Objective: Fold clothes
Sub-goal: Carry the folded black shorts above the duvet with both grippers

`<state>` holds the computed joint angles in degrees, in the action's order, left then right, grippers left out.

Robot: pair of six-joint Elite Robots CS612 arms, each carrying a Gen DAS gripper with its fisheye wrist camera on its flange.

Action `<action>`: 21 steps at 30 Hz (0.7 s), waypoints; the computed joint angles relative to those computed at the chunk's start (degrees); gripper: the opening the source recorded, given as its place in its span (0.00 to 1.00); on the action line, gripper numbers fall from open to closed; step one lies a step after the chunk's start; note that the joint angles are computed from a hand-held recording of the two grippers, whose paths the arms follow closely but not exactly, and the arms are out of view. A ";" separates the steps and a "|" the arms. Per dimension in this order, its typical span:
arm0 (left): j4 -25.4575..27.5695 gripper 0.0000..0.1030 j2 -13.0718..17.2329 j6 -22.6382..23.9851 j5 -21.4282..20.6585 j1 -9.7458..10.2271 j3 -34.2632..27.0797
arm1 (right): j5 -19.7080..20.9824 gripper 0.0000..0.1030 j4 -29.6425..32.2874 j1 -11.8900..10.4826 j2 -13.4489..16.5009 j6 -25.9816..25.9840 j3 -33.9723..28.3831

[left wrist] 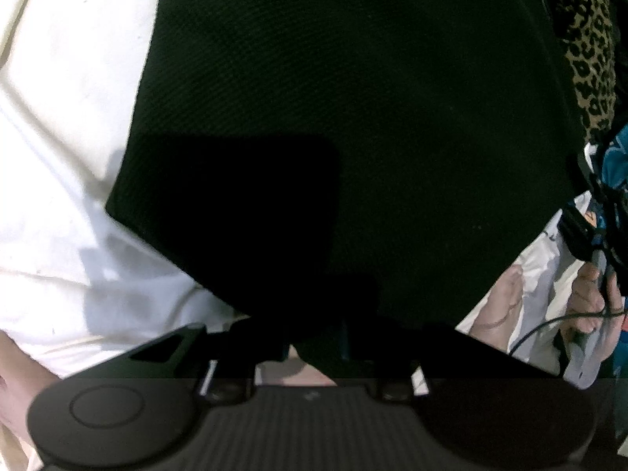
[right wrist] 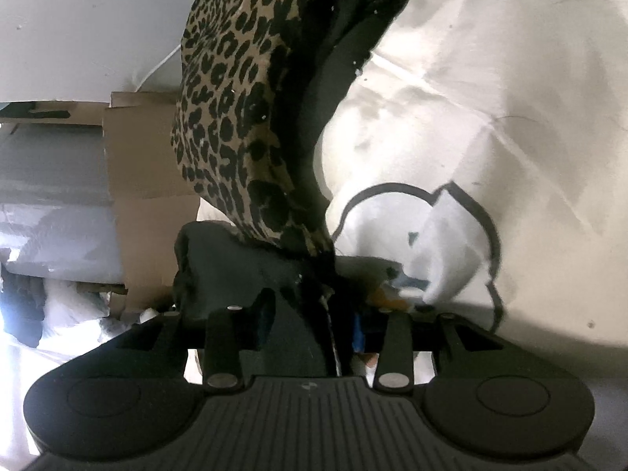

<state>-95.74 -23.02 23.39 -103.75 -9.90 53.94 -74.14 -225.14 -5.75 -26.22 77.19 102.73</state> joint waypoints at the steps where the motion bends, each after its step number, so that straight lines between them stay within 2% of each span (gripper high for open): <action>1: -0.24 0.25 -0.14 -0.09 0.23 -0.04 0.22 | -0.19 0.12 0.30 0.05 0.01 -0.13 -0.13; 2: -0.49 0.25 -0.29 -0.18 0.47 -0.08 0.47 | -0.34 0.07 0.40 0.07 -0.05 -0.25 -0.09; 3: -0.53 0.24 -0.36 -0.44 0.74 -0.16 0.53 | -0.52 0.06 0.51 0.11 -0.15 -0.37 -0.03; 8: -3.44 0.28 -1.81 -1.03 0.71 -0.11 2.03 | -1.98 0.05 2.43 0.57 -2.03 -1.70 0.73; 12: -6.32 0.30 -4.38 -1.02 0.44 0.33 3.96 | -2.74 0.05 4.60 0.86 -3.74 -3.19 0.94; 15: -9.86 0.35 -6.25 -1.60 -0.74 1.17 4.73 | -3.00 0.05 5.73 1.09 -4.72 -3.92 1.11; 16: -13.33 0.36 -7.16 -3.05 -1.09 1.37 6.16 | -3.15 0.05 6.21 1.17 -5.03 -4.22 1.20; 18: -18.30 0.36 -11.49 -7.13 -1.31 0.06 13.92 | -3.57 0.05 6.88 1.29 -5.56 -4.88 1.32; 19: -19.04 0.36 -12.64 -8.16 -1.03 0.33 15.48 | -3.70 0.04 7.18 1.33 -5.81 -5.21 1.37; 20: -20.32 0.39 -12.44 -10.36 -0.77 -0.22 14.63 | -3.42 0.04 7.28 1.28 -5.96 -5.58 1.34; 21: -19.85 0.45 -11.02 -12.10 -1.12 -1.00 11.39 | -3.28 0.05 7.56 1.25 -6.16 -6.23 1.33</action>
<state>-115.58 -34.04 11.30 -104.87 -10.90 65.33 -77.42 -217.58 -4.50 -32.39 70.96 104.06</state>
